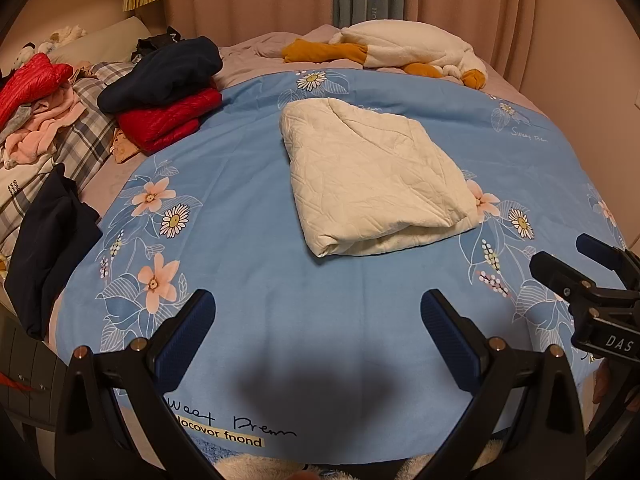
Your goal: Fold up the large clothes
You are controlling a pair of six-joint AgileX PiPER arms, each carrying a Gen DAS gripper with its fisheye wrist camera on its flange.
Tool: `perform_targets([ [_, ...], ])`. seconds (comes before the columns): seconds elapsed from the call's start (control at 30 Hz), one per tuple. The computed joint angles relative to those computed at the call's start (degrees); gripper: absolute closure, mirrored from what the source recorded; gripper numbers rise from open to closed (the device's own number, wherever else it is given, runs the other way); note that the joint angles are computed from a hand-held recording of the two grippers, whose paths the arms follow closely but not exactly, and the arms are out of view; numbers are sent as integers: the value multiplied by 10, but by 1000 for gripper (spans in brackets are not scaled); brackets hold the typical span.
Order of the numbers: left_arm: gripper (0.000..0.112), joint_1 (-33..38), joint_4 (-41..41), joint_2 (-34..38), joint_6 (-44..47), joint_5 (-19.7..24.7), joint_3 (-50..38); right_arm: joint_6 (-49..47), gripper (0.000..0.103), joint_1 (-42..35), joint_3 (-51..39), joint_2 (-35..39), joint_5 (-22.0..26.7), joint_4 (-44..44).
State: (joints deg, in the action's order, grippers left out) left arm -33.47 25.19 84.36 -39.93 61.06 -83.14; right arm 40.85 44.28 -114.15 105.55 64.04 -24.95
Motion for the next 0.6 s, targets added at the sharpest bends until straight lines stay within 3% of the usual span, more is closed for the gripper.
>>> perform_targets([
  [0.6,10,1,-3,4,6,-2,-5,-10,1,-2,-16,8,9,5],
])
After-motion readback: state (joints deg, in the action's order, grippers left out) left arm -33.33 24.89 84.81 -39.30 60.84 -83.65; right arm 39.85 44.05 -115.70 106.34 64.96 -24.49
